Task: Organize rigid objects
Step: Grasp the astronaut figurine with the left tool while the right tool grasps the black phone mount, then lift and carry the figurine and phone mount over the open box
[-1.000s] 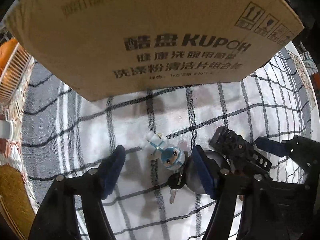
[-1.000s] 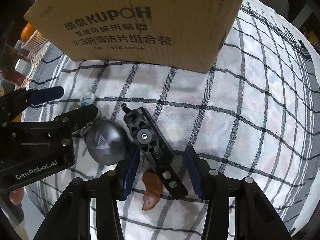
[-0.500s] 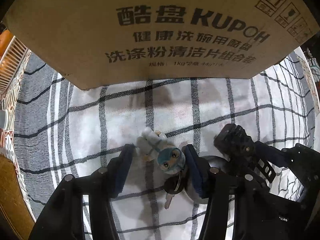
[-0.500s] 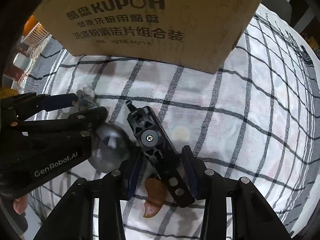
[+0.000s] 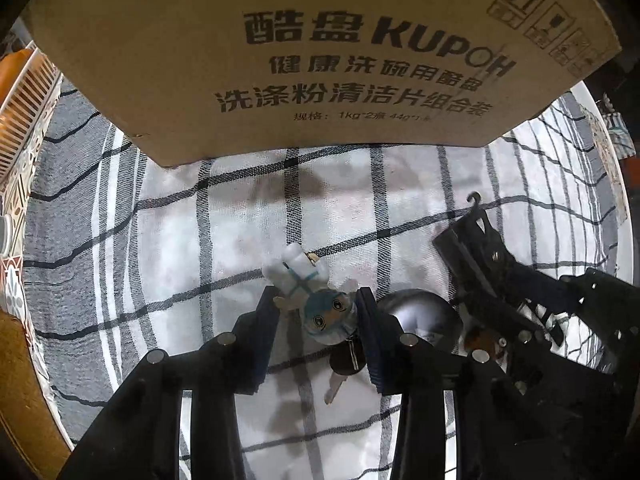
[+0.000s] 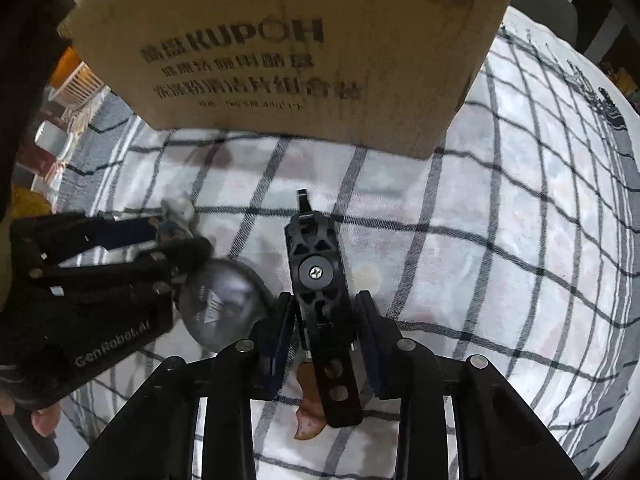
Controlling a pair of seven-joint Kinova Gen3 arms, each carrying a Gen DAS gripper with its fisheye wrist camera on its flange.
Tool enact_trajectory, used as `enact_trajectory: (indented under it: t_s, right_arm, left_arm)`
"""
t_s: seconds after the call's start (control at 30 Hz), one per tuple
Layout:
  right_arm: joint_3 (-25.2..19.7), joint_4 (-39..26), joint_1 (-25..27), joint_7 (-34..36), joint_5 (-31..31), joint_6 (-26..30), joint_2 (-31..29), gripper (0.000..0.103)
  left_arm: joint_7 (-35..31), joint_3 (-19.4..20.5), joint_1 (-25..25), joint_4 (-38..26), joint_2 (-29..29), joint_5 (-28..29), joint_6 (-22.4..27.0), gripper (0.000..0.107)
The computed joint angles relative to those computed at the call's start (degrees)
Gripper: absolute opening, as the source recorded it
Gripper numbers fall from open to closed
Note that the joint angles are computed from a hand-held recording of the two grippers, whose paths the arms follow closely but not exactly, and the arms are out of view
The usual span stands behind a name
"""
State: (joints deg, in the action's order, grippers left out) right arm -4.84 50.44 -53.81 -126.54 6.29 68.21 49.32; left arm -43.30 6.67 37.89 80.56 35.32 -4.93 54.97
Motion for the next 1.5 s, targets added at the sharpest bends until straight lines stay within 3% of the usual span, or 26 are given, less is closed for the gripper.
enact_trajectory:
  t_s: [0.67, 1.07, 1.5]
  right_arm:
    - [0.18, 3.21, -0.05, -1.58, 1.92, -0.34, -5.3, 0.03]
    - [0.28, 1.77, -0.75, -2.3, 2.83, -0.01, -5.29, 0.029]
    - [0.85, 0.7, -1.7, -2.59, 4.22, 0.79, -6.14, 0.029]
  left_arm:
    - [2.25, -0.23, 0.81, 3.7, -6.22, -3.74, -1.68, 0.039]
    - [3.83, -0.32, 1.61, 2.6, -6.22, -5.77, -1.9, 0.039]
    - [3.72, -0.01, 1.19, 4.41, -9.97, -7.05, -2.23, 0.039]
